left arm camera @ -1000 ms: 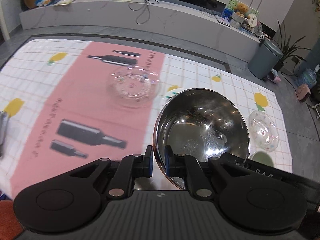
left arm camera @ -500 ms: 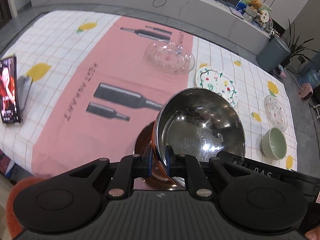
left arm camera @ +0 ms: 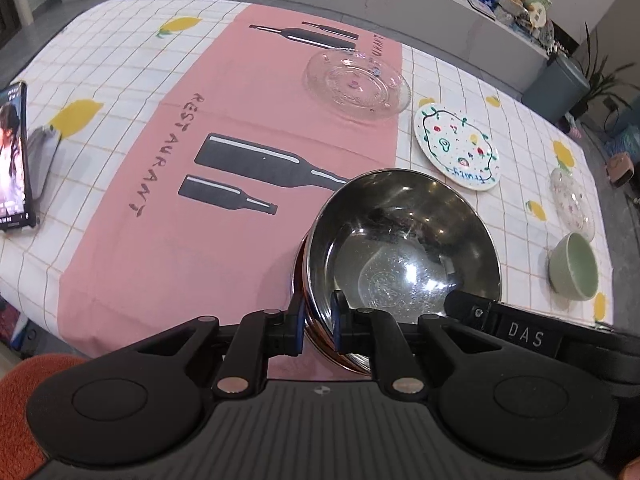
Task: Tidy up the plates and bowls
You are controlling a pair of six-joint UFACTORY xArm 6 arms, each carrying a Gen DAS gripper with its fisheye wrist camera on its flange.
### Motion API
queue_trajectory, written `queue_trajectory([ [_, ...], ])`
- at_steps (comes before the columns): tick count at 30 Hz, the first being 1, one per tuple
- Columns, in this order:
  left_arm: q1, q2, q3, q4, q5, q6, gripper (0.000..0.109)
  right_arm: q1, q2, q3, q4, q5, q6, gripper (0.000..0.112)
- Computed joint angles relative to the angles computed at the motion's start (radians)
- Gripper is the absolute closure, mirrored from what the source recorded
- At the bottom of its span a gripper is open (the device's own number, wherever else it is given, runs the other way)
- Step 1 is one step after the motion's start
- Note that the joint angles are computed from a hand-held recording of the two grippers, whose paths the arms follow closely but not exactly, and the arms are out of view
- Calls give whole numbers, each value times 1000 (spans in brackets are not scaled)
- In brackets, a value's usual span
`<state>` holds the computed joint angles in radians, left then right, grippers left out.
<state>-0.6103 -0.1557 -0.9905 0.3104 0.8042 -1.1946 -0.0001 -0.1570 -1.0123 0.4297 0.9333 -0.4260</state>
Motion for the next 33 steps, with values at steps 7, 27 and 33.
queue_trajectory([
  [7, -9, 56, -64, 18, 51, 52, 95, 6, 17, -10, -44, -11, 34, 102],
  [27, 14, 52, -77, 32, 55, 88, 94, 7, 26, -33, -42, 1, -5, 90],
  [33, 2, 34, -100, 116, 60, 66, 87, -16, 13, -53, -6, 28, -46, 83],
])
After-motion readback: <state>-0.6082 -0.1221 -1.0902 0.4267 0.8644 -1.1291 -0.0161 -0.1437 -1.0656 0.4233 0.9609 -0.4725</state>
